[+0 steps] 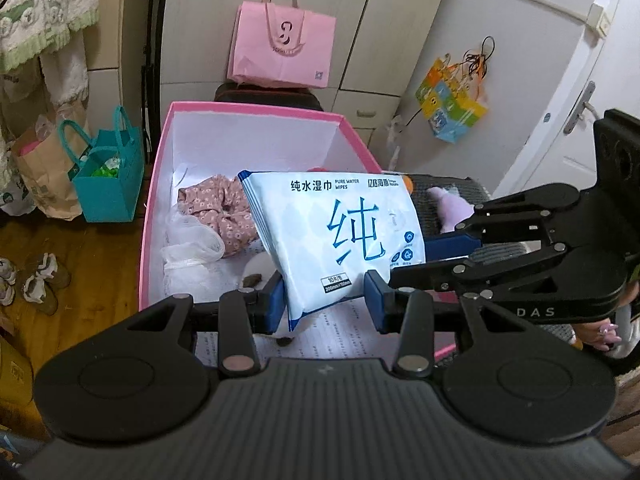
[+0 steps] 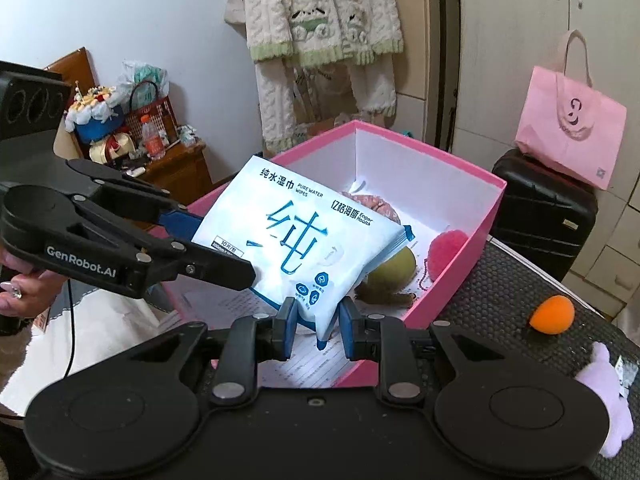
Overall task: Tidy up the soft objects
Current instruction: 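Lift and carry the wipes pack with both grippers over the pink box, then open both grippers to drop the wipes pack into the box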
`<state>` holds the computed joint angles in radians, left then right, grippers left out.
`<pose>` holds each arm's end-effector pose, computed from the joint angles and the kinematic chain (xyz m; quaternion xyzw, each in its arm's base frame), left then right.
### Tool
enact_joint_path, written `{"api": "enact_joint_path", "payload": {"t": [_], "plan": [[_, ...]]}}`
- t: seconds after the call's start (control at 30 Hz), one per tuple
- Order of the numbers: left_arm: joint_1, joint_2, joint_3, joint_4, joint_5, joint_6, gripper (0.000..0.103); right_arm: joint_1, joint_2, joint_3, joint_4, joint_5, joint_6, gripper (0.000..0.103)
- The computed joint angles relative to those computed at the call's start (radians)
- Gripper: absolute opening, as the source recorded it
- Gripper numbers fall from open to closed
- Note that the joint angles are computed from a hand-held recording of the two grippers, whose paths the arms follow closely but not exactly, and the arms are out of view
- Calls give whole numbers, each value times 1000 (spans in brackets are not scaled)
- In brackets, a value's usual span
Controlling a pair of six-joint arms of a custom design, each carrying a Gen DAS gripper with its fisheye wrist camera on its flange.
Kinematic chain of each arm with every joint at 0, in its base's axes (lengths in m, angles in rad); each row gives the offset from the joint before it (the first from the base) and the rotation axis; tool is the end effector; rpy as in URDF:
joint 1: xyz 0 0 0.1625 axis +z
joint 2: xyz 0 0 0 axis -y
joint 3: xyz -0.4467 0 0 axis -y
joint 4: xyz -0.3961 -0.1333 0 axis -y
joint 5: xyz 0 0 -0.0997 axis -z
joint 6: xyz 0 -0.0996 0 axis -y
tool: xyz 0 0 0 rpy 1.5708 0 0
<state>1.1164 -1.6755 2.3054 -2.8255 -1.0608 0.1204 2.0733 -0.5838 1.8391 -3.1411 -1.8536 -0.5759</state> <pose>-0.0143 -0.4438 0.3612 0.1867 0.9050 -0.3332 0.1873 0.3911 -0.4926 -0.0279 0.4831 -0.8504 0.1501 0.1448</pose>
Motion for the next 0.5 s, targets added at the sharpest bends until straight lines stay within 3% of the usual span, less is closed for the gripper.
{"api": "enact_joint_path", "payload": {"t": [0.1,0.3,0.4,0.5], "plan": [[4,12,-4,-1,-2,22,40,14,11,-10,6,-45,-19,28],[-1,29,12,-37,26,34,41,44,48,6,-94,-129,-107,31],[-23,35,26,-61,87,19,43,43,39,16,-114,-130,-91,36],[-88,20,76,-142,191,75,45,38,14,41,-141,-93,-92,42]]}}
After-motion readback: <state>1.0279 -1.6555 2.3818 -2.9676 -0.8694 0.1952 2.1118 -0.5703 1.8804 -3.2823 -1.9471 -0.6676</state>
